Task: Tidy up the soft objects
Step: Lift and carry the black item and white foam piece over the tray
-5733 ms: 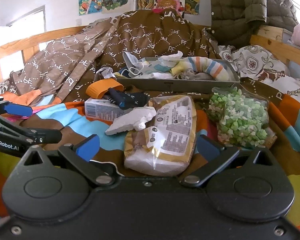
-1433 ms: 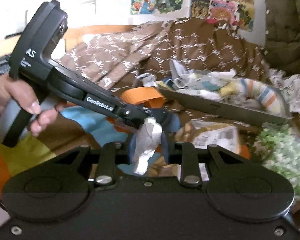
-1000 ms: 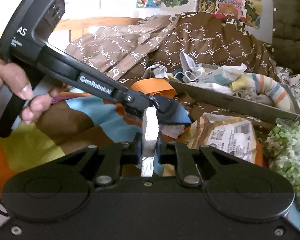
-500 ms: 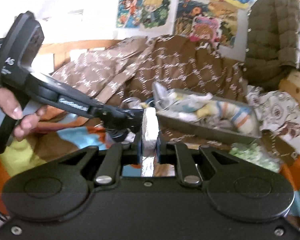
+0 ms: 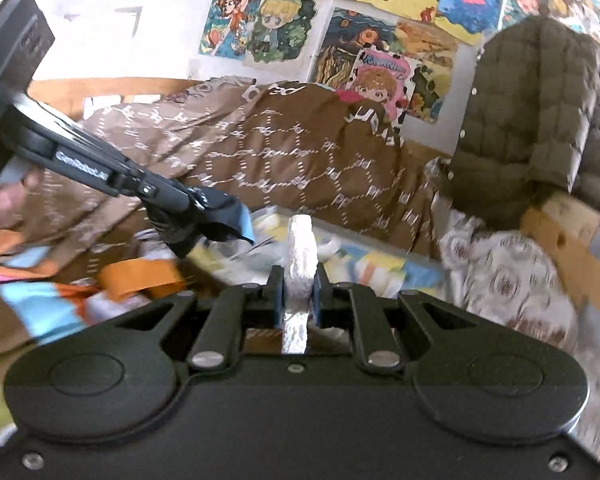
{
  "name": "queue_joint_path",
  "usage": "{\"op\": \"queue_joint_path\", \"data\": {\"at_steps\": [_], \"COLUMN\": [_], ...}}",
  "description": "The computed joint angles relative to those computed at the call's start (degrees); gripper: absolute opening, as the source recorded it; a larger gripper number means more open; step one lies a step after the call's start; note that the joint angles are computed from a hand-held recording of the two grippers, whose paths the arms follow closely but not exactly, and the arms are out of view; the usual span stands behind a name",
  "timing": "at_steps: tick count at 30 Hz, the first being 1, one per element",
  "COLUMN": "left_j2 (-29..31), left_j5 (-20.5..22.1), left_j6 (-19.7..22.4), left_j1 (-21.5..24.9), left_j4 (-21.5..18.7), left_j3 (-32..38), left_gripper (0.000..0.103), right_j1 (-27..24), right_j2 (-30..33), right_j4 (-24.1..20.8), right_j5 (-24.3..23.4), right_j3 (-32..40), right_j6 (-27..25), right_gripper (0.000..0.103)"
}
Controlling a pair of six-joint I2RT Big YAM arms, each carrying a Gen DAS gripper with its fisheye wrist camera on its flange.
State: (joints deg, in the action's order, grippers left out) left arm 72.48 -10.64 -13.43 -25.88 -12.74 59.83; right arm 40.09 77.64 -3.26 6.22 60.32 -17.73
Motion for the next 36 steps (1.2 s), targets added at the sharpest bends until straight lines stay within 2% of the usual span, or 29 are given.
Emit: {"op": "queue_joint_path", "data": {"at_steps": [7,13,20,28,33,36], "left_j2": [10.2,17.6,21.8,23.0,22.7,22.2], "left_j5": [3.9,5.1,7.1,8.6,8.6,8.6], "left_j6": [3.1,6.3,4.2,2.9,1.4,0.1], "left_j1": [4.0,5.3,6.5,7.1,7.3,7.4], "left_j4": [1.6,2.8,4.6,4.7,3.5,2.8], "left_j3": [8.3,13.4,14.5,14.3,14.3,14.0], "left_gripper": [0.008,0.008,0.008,0.008,0.016,0.020], "right_j1": [-3.5,-4.2,-3.1,-2.0,-2.2,-2.5], "right_j2": [12.6,21.4,27.8,31.5,30.5,30.5], "right_j4": [-0.5,2.1,2.1,-1.7,-2.4,-3.4], "right_j5": [-0.1,4.9,9.9,10.7,10.0,9.5], "right_j3": [14.2,22.0,26.6,30.6,29.4,30.0], "right_j6": [-6.2,-15.4,-23.7,-23.6,-22.4,-21.2], "right_gripper": [0.008,0.008,0.008,0.008,0.011,0.016]}}
